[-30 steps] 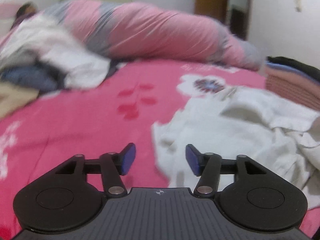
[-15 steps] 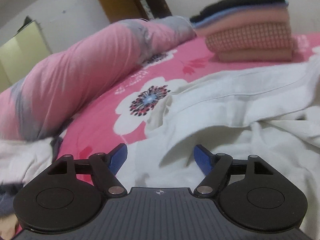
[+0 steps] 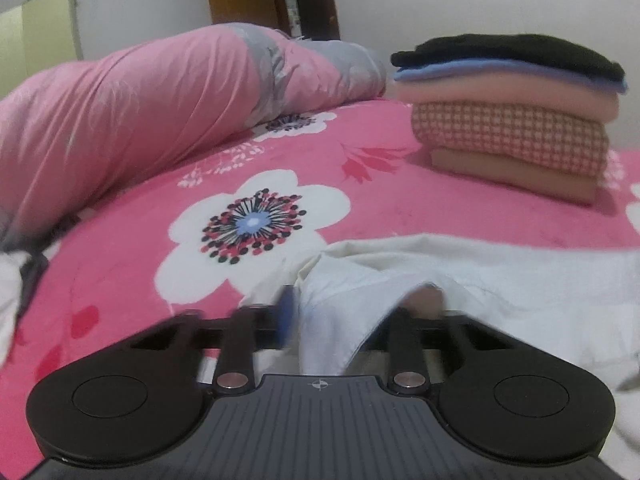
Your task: Fold clothes
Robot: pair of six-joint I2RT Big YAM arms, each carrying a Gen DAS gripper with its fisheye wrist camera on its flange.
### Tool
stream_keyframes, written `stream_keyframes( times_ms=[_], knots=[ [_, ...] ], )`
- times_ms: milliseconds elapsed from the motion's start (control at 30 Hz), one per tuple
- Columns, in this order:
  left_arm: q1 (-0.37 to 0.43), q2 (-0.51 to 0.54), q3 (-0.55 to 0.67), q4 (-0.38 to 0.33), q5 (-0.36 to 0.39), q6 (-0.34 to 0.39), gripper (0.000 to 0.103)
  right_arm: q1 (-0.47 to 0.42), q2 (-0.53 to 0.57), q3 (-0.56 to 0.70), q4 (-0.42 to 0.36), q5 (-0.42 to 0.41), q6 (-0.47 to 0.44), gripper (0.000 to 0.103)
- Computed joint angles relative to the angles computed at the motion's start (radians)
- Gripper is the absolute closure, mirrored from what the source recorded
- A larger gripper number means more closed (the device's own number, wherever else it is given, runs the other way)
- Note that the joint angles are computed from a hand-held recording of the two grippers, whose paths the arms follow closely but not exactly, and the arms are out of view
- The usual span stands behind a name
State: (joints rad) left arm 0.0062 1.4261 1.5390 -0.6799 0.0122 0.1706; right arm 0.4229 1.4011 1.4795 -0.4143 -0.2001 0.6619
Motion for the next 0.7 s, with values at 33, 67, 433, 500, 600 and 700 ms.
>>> stream_keyframes(
  times_ms=[33,67,433,500,600,700],
  knots=[
    [0.000,0.000,0.001,0.007,0.003,-0.018,0.097,0.007,0.000,0.006,-0.003,0.024,-0.030,0.099],
    [0.000,0.001,0.001,0.015,0.005,-0.036,0.099,0.018,-0.003,0.011,-0.002,0.054,-0.071,0.098],
    [-0.016,-0.103,-0.014,0.155,-0.050,-0.117,0.103,0.207,0.115,0.212,-0.131,0.252,-0.564,0.031],
    [-0.015,-0.135,-0.016,0.165,-0.047,-0.115,0.103,0.240,0.162,0.276,-0.190,0.292,-0.600,0.032],
    [-0.005,-0.187,-0.027,0.191,-0.034,-0.099,0.103,0.278,0.200,0.326,-0.208,0.344,-0.648,0.033],
    [0.015,-0.248,-0.044,0.210,-0.014,-0.098,0.103,0.302,0.219,0.348,-0.199,0.410,-0.665,0.037]
  ],
)
